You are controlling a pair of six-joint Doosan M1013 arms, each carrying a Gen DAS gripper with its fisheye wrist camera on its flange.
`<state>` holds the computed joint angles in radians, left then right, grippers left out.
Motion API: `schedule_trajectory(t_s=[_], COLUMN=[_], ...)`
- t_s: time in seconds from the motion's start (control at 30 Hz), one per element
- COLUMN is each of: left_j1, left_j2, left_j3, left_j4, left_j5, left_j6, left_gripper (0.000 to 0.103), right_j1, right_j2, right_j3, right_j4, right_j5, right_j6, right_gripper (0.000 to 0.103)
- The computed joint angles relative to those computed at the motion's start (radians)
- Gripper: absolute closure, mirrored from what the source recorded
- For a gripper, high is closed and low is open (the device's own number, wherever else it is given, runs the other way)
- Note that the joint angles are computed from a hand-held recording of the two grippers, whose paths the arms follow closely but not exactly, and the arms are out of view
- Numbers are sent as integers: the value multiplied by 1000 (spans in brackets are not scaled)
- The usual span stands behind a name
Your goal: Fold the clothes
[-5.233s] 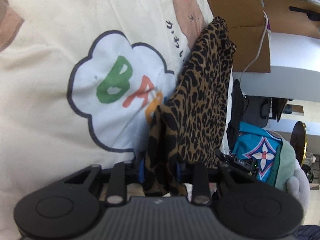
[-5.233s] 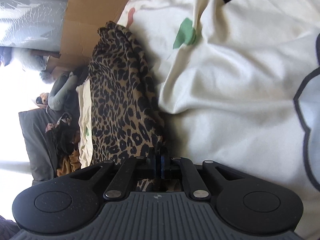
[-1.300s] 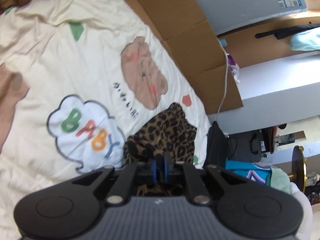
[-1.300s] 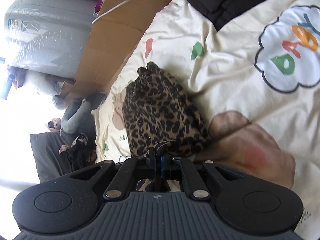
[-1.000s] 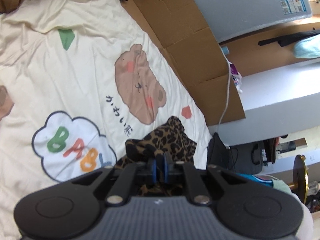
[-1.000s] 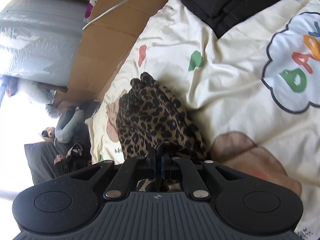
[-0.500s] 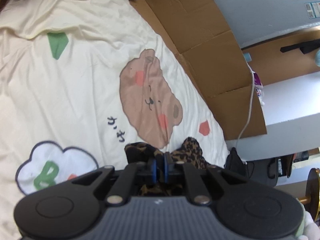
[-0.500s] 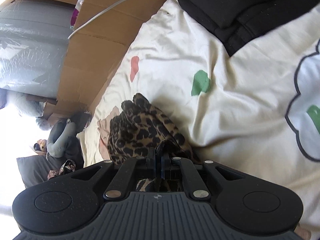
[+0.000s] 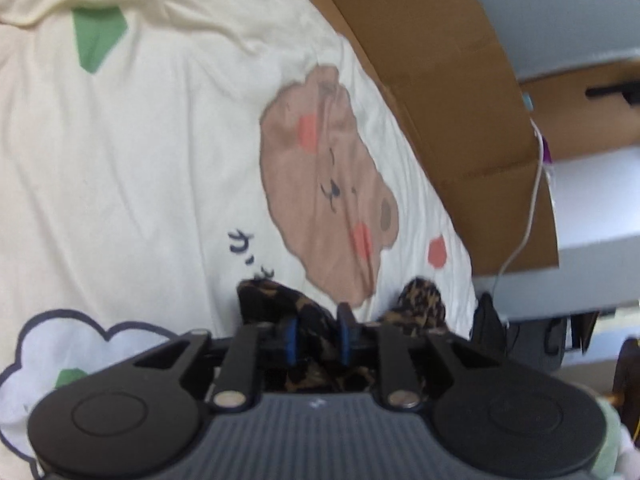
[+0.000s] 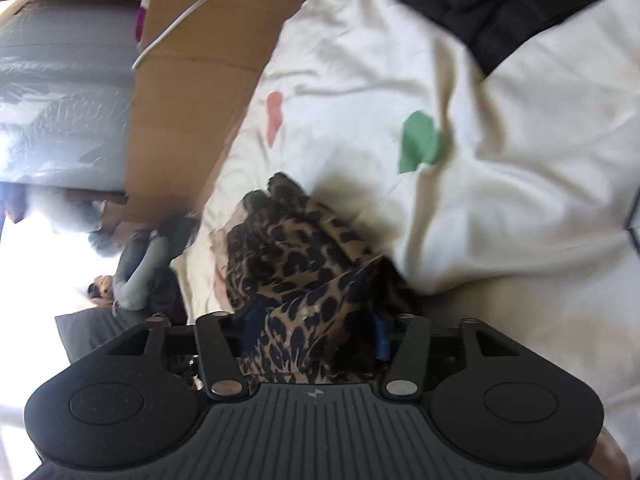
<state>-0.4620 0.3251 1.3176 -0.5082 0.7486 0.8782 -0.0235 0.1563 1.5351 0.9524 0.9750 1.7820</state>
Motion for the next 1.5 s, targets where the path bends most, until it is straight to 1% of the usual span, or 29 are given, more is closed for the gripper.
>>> schedule_trajectory(t_s=[0.03, 0.07, 0.17, 0.23, 0.37, 0.47, 0.57, 0.63, 0.73, 0.8, 0.83, 0.9, 0.97, 1.0, 1.03, 1.07, 1.1, 1.13, 1.2, 1.23, 1.3, 1.37, 1.4, 1.47, 1.5], left_j1=[4, 8, 18, 23, 31, 31, 31, 29, 25, 21, 17, 11, 3, -2, -12, -23, -32, -35, -40, -42, -48, -55, -58, -61, -64], left_j2=[0, 0, 7, 5, 8, 23, 37, 43, 50, 52, 53, 54, 56, 57, 59, 63, 68, 73, 84, 91, 104, 119, 126, 133, 137], left_j3=[5, 10, -1, 1, -2, -26, -50, -64, -84, -96, -104, -116, -132, -140, -155, -172, -186, -196, -212, -218, -232, -248, -255, -261, -267], left_j4=[-42, -83, -145, -171, -205, -210, -202, -190, -166, -136, -110, -54, 19, 57, 133, 209, 266, 296, 335, 351, 395, 441, 453, 468, 485], left_j5=[1, 4, 51, 53, 26, 12, 0, -14, -14, -4, 3, 19, 40, 51, 63, 77, 92, 105, 130, 144, 181, 230, 251, 265, 273], left_j6=[47, 93, 196, 234, 257, 262, 234, 234, 241, 245, 246, 242, 231, 227, 215, 212, 215, 219, 225, 224, 226, 227, 233, 249, 252], left_gripper=[62, 58, 57, 56, 56, 56, 56, 56, 56, 56, 56, 57, 57, 57, 57, 57, 57, 58, 59, 60, 63, 74, 74, 74, 74], right_j1=[2, 4, 8, 10, 8, 6, 5, 3, -1, 1, 5, 21, 28, 29, 30, 31, 34, 37, 43, 46, 54, 57, 60, 66, 67], right_j2=[3, 7, 15, 23, 43, 49, 43, 39, 32, 26, 22, 11, 12, 14, 17, 19, 20, 20, 26, 28, 37, 43, 46, 52, 53], right_j3=[-2, -3, -9, -24, -59, -70, -70, -69, -67, -70, -73, -81, -91, -95, -99, -100, -100, -99, -101, -103, -115, -118, -120, -126, -126], right_j4=[3, 11, 40, 33, 5, 3, -8, -22, -43, -79, -116, -236, -297, -318, -332, -342, -354, -365, -376, -381, -406, -408, -416, -430, -430], right_j5=[3, 5, 15, 26, 42, 34, -2, -27, -44, -50, -60, -92, -86, -77, -68, -66, -71, -77, -77, -76, -54, -50, -50, -52, -58], right_j6=[-6, -12, -40, -48, -30, -13, -12, -6, -5, -14, -17, -3, -12, -17, -26, -37, -43, -42, -47, -50, -57, -65, -66, -68, -68], right_gripper=[40, 40, 40, 40, 40, 39, 37, 35, 35, 36, 36, 37, 39, 40, 41, 44, 45, 45, 51, 52, 55, 57, 61, 68, 75])
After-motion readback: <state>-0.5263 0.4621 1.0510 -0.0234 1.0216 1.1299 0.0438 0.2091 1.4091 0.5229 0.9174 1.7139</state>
